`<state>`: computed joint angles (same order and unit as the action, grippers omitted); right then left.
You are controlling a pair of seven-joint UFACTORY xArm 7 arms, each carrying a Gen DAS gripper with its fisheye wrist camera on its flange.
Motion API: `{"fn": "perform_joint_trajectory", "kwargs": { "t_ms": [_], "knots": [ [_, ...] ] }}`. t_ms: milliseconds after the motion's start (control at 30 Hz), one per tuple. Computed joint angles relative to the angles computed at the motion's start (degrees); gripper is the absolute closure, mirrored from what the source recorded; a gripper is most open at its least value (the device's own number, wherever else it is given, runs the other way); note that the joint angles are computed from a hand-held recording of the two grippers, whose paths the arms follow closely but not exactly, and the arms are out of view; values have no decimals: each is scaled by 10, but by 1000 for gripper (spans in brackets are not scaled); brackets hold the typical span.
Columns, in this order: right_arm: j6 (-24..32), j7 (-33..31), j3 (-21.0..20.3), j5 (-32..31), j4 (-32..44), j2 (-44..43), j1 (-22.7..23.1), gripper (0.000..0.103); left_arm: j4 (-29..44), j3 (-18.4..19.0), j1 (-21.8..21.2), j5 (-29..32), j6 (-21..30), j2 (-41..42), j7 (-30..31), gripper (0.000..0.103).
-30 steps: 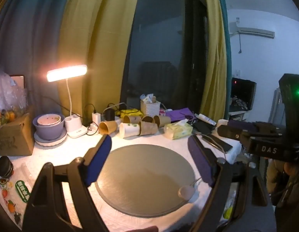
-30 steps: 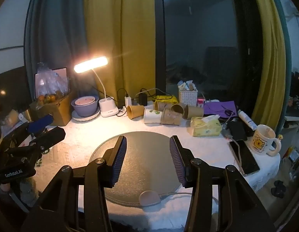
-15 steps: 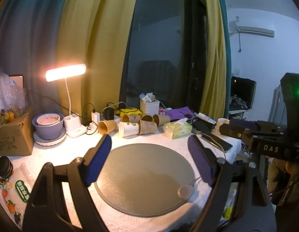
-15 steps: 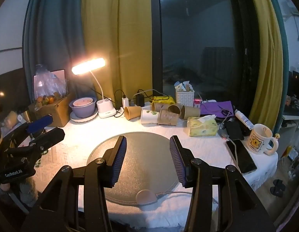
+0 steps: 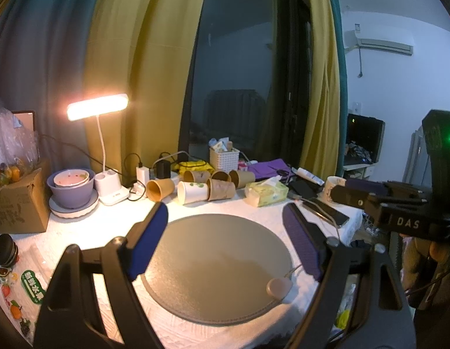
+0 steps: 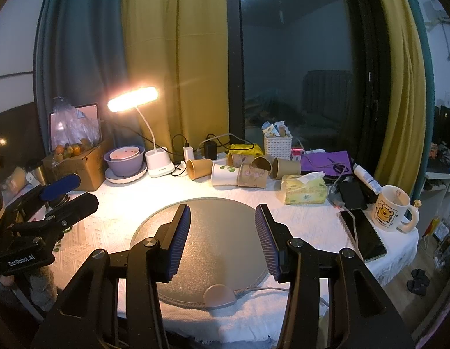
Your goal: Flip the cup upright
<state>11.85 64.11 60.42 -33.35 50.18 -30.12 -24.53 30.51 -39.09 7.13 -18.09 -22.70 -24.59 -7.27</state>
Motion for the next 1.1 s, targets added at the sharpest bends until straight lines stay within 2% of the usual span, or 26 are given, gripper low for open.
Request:
{"fn": "perform_joint_trajectory", "kwargs": {
  "t_ms": [733,1100],
  "knots": [
    [0,10,-12,-5,-11,-1,11,54,2,-22,11,-9,2,0,-6,21],
    [3,20,-17,-17,-13,2,15,54,8,-7,2,13,13,2,-18,21]
  ]
}}
